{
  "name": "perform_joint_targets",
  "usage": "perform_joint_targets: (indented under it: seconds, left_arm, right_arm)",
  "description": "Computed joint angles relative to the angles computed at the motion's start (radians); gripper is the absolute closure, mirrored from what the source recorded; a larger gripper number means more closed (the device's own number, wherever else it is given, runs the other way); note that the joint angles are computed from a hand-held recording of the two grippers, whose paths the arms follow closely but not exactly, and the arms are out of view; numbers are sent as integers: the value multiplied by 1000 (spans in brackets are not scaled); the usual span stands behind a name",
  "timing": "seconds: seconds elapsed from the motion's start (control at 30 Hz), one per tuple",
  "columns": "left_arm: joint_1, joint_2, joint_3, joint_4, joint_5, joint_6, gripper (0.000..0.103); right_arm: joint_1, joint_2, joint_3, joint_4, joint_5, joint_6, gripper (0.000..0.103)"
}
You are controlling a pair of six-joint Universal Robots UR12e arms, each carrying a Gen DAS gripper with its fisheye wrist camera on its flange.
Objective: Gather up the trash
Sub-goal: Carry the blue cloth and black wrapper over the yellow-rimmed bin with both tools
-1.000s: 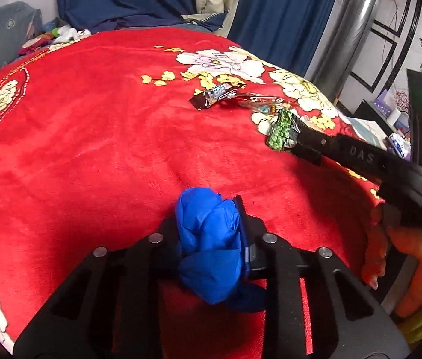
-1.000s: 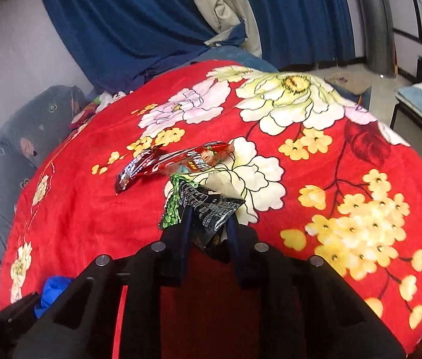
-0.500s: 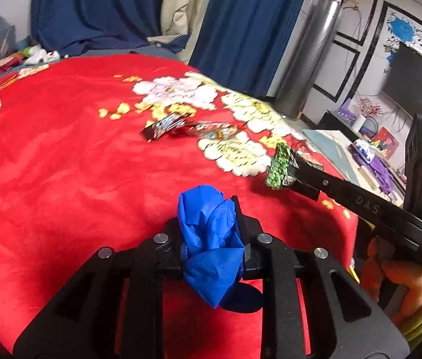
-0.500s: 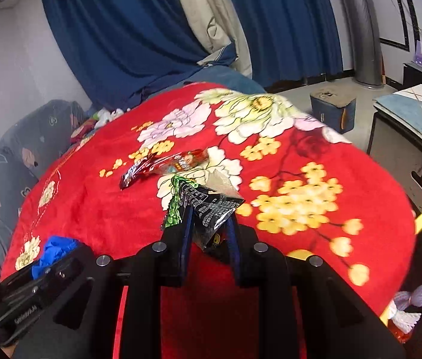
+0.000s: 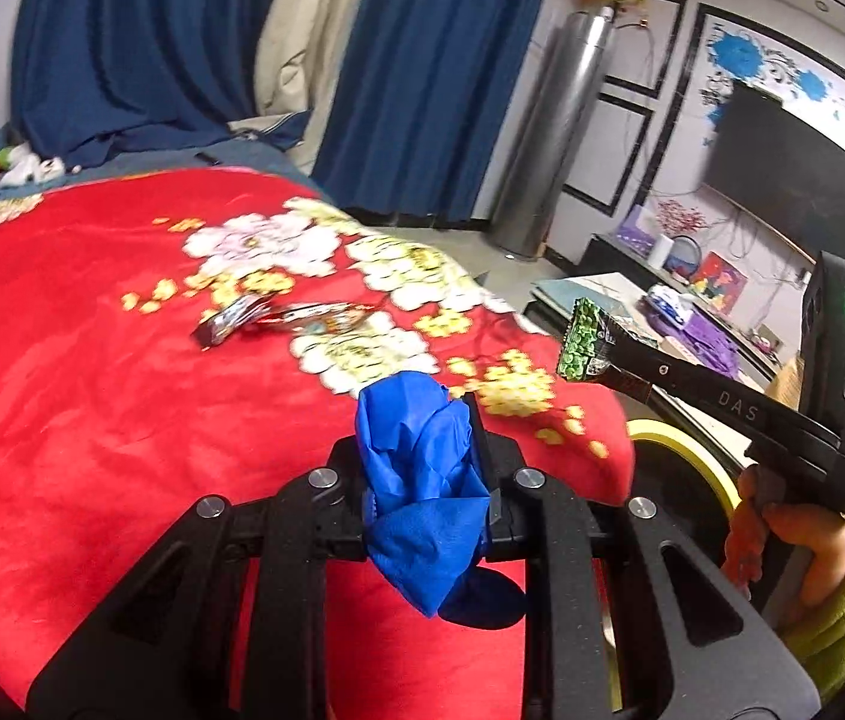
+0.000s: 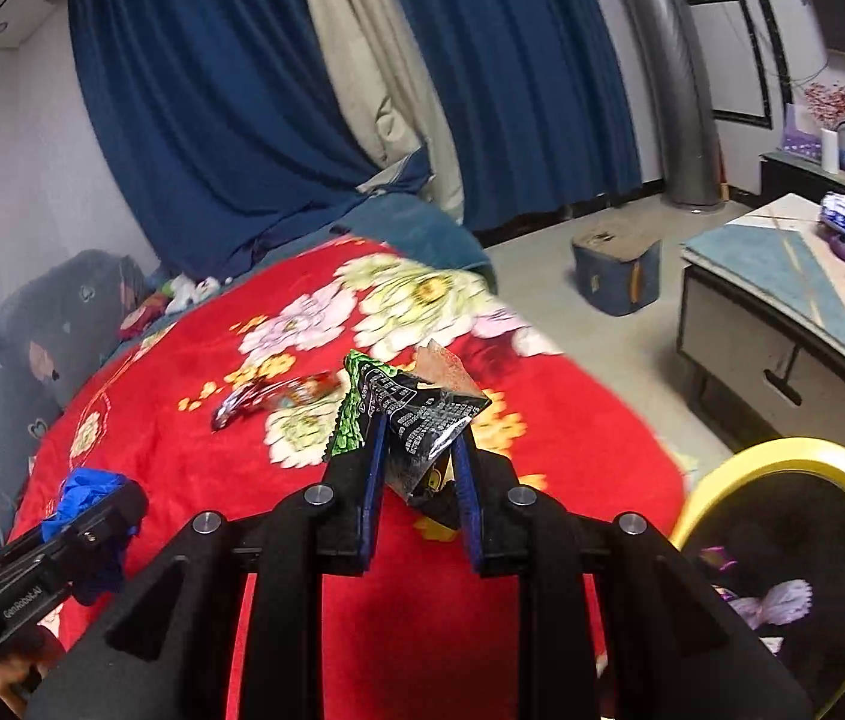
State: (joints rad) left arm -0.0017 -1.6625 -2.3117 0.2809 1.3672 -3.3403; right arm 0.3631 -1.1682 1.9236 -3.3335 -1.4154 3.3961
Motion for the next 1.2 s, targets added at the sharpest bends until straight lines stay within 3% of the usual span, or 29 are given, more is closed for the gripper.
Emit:
perform_joint_targets:
  seconds: [0.63,1.2]
  left_arm:
    - [-112,-57,88,5,-49,118,87]
    - [-184,-118,158,-17,-88,213,87]
  right_arm:
    - [-70,-78,128,-57,-82,23,82]
    - [-133,-131,239,-88,-128,71,82]
